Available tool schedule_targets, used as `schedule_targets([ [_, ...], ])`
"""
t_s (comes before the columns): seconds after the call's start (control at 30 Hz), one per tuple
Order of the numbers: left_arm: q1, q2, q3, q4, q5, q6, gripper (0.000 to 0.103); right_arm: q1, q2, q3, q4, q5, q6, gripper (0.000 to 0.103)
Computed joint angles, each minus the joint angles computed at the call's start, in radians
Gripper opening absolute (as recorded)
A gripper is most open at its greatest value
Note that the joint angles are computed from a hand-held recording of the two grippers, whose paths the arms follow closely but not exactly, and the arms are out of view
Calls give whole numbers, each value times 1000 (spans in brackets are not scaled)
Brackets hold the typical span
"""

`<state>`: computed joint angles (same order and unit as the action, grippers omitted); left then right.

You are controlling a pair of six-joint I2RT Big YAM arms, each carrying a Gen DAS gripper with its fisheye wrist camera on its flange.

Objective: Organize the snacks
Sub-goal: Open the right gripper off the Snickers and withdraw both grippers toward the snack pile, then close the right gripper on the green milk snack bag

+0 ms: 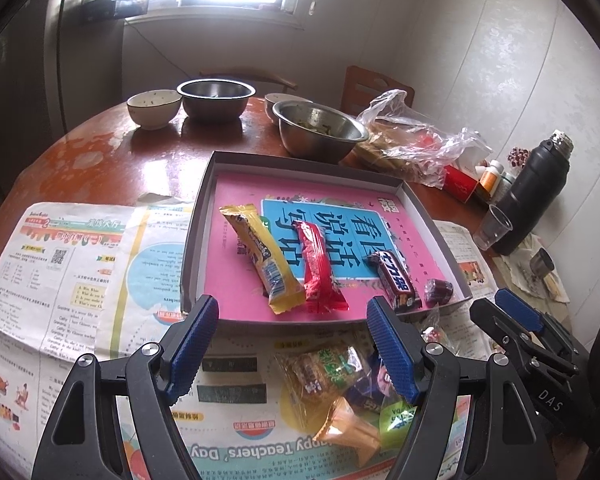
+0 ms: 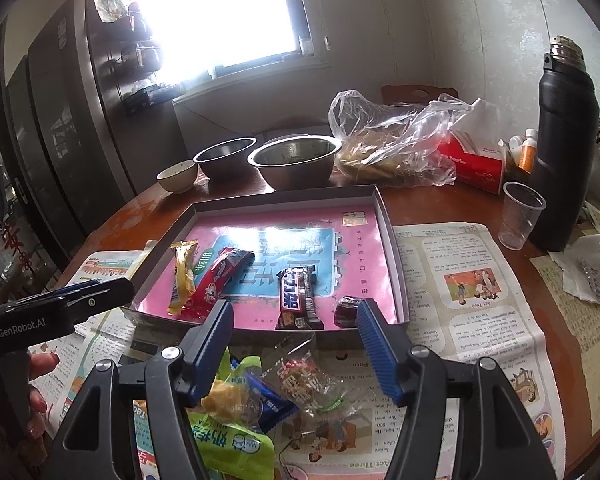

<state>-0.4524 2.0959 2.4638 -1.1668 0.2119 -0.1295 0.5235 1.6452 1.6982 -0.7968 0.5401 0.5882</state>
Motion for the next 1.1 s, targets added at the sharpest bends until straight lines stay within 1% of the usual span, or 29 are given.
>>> schedule_targets([
  [0.43,-7,-89,-158,67,-13,0,78,22,-54,-72,15,22,25,65],
  [0.57,-13,-104,-186,71,-19,9,78,30,-61,-85,17,26,25,67],
  [0.77,-24,-126,-228,80,-24,18,78,38,-73,-111,26,23,30,67],
  [1.1,-34,-133,-258,74,-21,35,78,48,-78,-134,24,14,36,68],
])
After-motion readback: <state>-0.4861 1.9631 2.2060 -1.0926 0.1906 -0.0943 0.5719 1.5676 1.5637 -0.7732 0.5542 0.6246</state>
